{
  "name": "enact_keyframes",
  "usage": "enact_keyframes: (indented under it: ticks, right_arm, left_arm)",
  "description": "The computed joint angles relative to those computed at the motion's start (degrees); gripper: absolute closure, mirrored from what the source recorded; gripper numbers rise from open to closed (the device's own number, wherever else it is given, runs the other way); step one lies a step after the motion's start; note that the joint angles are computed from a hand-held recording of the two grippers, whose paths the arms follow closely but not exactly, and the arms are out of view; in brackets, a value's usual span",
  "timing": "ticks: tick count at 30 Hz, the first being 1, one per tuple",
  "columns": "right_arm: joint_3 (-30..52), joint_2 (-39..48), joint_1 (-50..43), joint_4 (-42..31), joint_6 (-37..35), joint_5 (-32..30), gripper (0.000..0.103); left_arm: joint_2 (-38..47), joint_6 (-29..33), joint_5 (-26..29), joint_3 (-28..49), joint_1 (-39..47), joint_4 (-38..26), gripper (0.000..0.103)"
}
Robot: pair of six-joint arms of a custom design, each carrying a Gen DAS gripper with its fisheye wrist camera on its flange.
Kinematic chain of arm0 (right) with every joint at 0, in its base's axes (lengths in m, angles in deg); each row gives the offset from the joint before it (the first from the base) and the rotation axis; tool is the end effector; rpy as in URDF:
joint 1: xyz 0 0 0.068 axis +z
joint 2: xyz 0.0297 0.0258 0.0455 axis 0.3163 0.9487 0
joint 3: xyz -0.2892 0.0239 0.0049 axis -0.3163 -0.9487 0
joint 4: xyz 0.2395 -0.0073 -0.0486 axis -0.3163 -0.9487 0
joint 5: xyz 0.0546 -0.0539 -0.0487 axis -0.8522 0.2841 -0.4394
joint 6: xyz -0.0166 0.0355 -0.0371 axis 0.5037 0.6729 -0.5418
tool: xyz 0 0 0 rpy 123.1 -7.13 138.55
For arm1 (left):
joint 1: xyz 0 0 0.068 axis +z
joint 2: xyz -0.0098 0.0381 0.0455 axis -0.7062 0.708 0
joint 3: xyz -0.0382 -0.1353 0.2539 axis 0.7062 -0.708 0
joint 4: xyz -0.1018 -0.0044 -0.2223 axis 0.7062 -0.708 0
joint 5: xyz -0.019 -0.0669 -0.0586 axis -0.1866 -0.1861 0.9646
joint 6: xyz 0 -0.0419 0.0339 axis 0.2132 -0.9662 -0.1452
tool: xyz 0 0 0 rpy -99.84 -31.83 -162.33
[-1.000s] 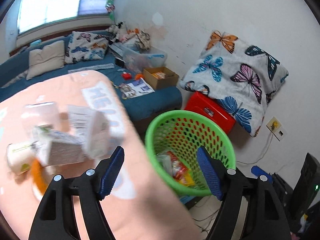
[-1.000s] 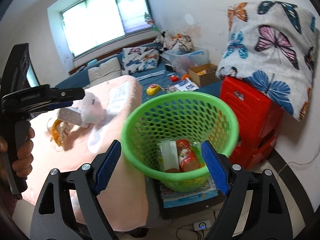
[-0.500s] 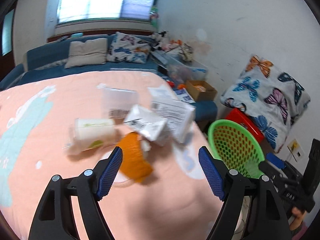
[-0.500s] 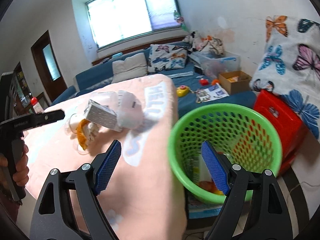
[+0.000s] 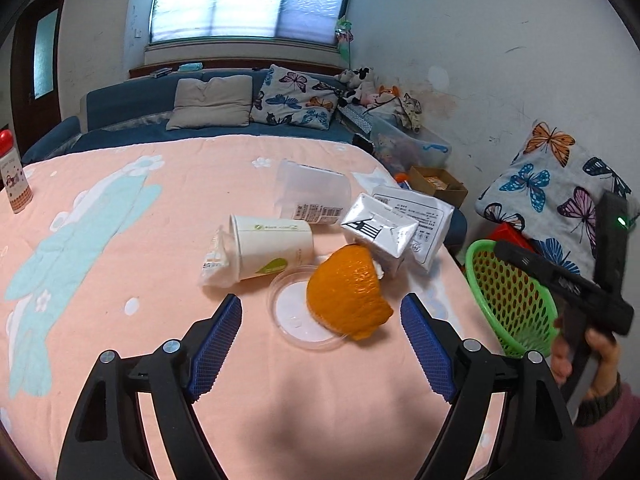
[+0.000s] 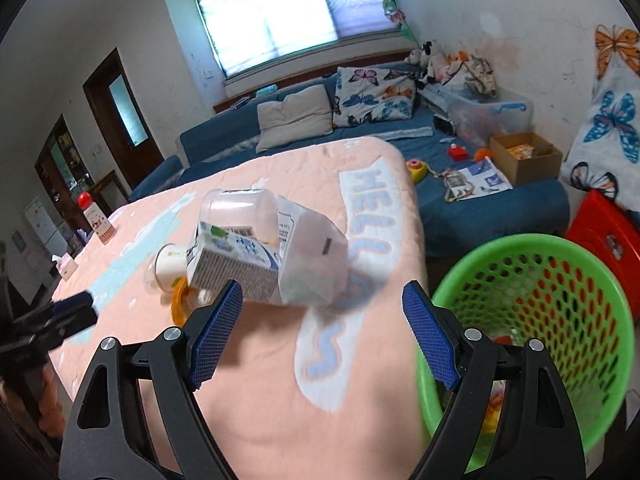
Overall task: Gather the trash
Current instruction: 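Move both grippers back over the table toward the remaining trash, then grasp the clear plastic bag with the right gripper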
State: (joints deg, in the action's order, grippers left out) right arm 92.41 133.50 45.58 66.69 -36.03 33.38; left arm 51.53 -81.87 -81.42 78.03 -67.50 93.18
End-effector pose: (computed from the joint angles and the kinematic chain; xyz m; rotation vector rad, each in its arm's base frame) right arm 0.3888 0.2127 0.0604 -0.6416 2.1885 0.6719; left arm 0.2361 -0.0820 0.0598 -0.4865 2.2154 -0.0319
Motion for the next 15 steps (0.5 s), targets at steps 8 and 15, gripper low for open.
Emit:
enact_keyframes:
  ticks: [8, 15]
  right_arm:
    - [16.27, 7.81, 1.85, -11.27, 0.95, 0.55, 0.026]
    - [29.54, 14.64, 2.76, -19.89, 1.32, 1.33, 0.029]
  left_arm:
    - [1.8, 2.23, 1.03, -1.81, 1.62, 3.82, 0.023]
    - [3.72, 5.02, 3.56, -0.64, 3.97, 5.38, 0.018]
